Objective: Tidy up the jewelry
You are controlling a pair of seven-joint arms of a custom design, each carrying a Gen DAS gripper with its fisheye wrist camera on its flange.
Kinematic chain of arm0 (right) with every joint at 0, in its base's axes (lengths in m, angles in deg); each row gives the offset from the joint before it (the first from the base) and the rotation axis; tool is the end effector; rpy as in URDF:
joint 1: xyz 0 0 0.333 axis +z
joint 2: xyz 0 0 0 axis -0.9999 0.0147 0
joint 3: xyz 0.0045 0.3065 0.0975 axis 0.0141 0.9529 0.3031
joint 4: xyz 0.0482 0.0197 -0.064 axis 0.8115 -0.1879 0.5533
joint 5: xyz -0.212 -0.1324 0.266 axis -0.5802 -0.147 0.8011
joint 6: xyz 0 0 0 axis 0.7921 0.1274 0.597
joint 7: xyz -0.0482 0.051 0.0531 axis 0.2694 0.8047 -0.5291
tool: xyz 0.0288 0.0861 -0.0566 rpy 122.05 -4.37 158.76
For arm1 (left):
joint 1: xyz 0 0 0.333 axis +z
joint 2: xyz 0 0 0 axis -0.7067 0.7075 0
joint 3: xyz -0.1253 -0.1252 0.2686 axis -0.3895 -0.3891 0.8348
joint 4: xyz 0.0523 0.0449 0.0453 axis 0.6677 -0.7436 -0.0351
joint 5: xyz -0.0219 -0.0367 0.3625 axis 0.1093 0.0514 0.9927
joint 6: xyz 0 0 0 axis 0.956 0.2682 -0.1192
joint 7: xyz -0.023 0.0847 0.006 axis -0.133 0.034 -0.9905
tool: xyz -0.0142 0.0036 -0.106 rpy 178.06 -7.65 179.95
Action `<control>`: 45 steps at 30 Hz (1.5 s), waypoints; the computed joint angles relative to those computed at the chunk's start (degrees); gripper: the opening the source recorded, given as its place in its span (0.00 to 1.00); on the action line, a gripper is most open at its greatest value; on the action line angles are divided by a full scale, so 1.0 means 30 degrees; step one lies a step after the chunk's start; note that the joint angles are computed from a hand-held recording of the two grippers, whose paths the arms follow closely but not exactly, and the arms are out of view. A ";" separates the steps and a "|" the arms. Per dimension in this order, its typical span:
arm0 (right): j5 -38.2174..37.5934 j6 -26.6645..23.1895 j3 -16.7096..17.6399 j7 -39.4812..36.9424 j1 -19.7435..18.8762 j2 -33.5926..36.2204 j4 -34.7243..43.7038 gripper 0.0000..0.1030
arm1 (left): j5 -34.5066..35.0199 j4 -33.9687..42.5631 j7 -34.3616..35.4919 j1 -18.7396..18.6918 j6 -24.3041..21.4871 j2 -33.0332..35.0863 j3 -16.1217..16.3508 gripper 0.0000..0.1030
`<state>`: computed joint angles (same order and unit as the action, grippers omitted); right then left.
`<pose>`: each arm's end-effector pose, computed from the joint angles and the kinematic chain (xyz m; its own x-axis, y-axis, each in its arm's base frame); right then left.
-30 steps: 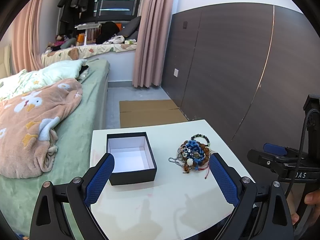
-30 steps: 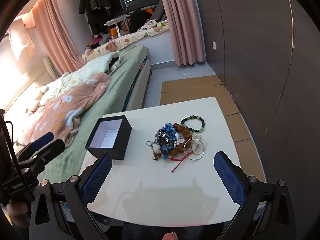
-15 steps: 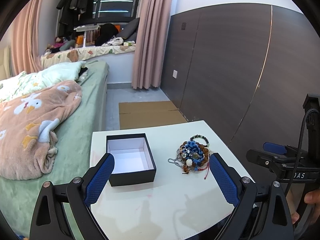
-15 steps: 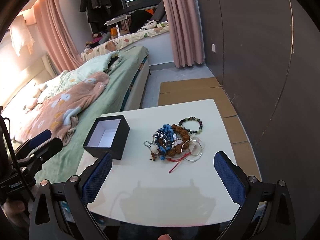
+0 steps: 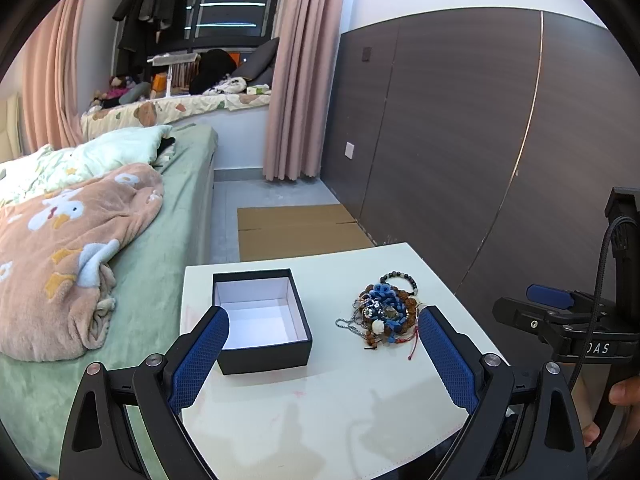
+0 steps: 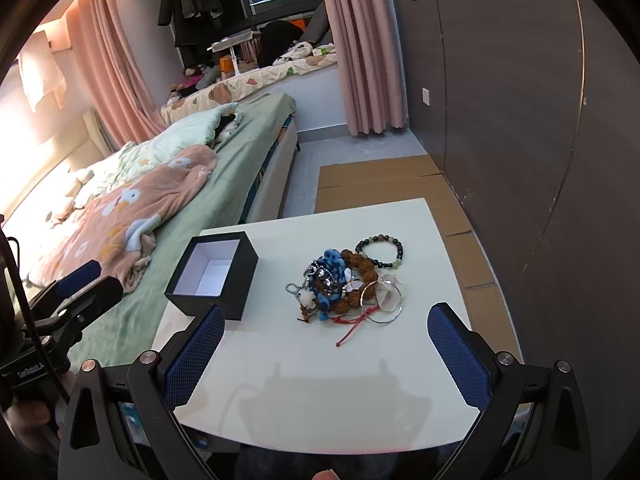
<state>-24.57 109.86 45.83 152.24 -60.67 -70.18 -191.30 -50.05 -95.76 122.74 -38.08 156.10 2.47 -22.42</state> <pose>0.4629 0.3749 0.6050 0.4245 -0.8867 -0.1834 -0.6844 -0.1816 -0.7062 0.3843 -0.1914 0.6234 0.0674 -0.9873 0.1438 -0.5471 -0.1571 -0.8222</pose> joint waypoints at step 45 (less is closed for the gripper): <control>0.1220 -0.1420 -0.0578 0.2084 -0.0973 0.1397 0.1125 1.00 | 0.0957 0.1413 0.0002 -0.0140 0.1556 0.3617 0.0075 0.83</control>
